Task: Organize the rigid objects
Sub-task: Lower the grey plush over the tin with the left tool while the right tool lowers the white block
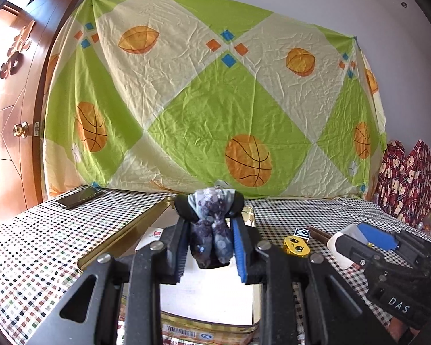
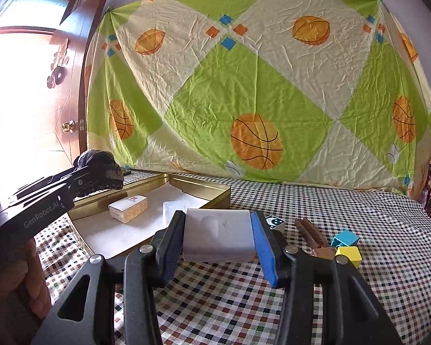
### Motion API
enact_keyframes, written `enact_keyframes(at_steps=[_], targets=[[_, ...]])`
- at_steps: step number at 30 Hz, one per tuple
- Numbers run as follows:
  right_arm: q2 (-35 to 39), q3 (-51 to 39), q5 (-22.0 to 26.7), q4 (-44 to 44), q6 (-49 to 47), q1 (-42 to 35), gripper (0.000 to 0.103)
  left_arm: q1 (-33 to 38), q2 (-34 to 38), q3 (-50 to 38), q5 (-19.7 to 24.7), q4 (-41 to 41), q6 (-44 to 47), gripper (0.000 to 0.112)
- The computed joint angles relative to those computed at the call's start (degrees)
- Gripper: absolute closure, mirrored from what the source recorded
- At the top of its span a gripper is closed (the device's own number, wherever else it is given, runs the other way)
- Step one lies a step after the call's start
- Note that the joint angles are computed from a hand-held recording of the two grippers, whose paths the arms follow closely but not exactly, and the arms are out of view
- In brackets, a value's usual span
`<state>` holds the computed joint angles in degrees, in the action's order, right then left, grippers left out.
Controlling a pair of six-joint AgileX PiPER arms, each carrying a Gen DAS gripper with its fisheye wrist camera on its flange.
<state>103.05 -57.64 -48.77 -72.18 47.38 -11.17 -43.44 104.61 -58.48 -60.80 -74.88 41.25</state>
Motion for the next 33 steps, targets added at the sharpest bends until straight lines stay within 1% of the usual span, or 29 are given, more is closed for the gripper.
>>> enact_keyframes(at_steps=[14, 18, 20, 24, 28, 31, 33], targets=[[-0.9, -0.9, 0.7, -3.2, 3.7, 3.3, 0.053, 1.5, -2.2, 3.2, -0.2, 0.8, -2.0, 0.087], [-1.5, -0.7, 1.0, -3.0, 3.5, 4.5, 0.053, 2.0, -3.3, 4.6, -0.2, 1.2, -3.0, 0.087], [-1.8, -0.4, 1.5, -1.8, 2.1, 5.5, 0.053, 2.3, -3.8, 5.2, -0.3, 1.4, -3.2, 0.086], [-1.2, -1.9, 3.3, -2.2, 3.1, 7.4, 0.053, 3.3, -4.7, 6.3, 0.1, 1.3, -3.6, 0.086], [-0.8, -3.4, 4.6, -2.8, 4.1, 8.8, 0.053, 4.9, -5.3, 7.0, 1.3, 1.1, -3.5, 0.087], [0.0, -4.8, 5.8, -3.4, 4.9, 10.0, 0.053, 6.4, -6.0, 7.4, 3.6, 1.5, -3.6, 0.086], [0.9, -6.5, 6.6, -5.1, 7.2, 10.6, 0.053, 7.2, -6.2, 7.4, 4.7, 1.7, -3.3, 0.086]])
